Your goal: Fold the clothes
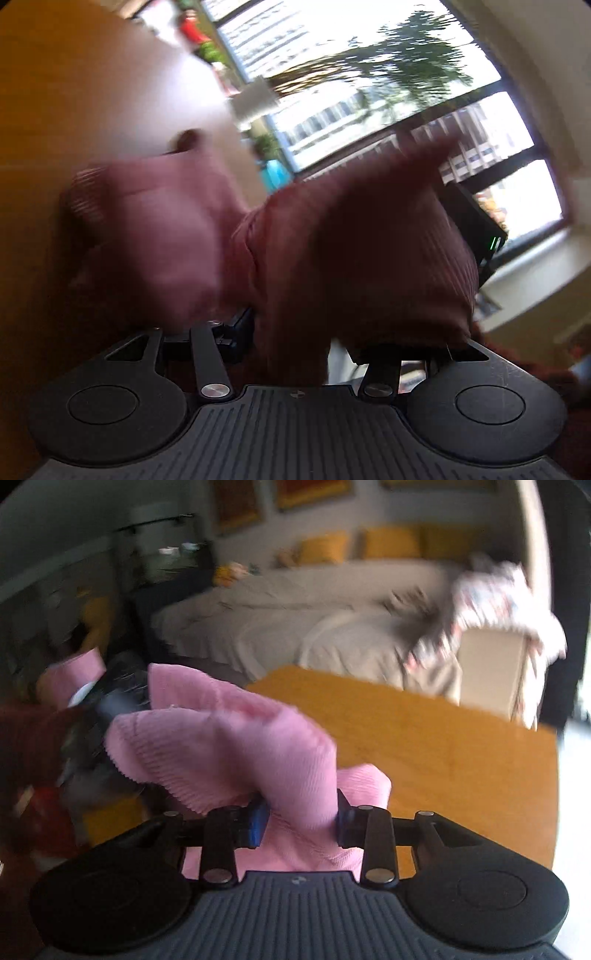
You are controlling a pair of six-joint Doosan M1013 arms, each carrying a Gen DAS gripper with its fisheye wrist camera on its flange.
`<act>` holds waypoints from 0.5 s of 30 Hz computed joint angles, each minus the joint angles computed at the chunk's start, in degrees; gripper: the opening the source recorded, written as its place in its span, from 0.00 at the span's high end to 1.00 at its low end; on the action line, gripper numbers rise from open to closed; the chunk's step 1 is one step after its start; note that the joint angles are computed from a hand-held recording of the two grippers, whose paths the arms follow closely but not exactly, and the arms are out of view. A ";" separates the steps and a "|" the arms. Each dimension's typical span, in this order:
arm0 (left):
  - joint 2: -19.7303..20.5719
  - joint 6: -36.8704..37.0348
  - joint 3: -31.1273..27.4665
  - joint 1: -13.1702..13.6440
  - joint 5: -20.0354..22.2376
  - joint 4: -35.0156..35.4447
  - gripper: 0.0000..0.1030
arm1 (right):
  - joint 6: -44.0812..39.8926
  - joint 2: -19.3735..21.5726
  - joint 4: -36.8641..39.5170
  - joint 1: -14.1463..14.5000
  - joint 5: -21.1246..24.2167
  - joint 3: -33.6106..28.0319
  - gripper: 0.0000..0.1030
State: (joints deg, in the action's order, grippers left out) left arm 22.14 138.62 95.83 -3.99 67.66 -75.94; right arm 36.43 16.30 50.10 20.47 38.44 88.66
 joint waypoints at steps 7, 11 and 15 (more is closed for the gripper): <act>-3.35 3.27 2.28 0.28 -7.77 2.59 0.38 | 16.81 5.95 -14.32 1.95 -1.72 -5.28 0.55; -5.97 7.03 2.52 0.13 -11.52 5.71 0.17 | 16.94 5.75 -12.55 1.88 -3.17 -4.11 0.51; -7.06 6.46 3.48 0.98 -13.28 5.15 0.08 | 12.76 4.95 -4.79 1.36 -5.46 -2.27 0.44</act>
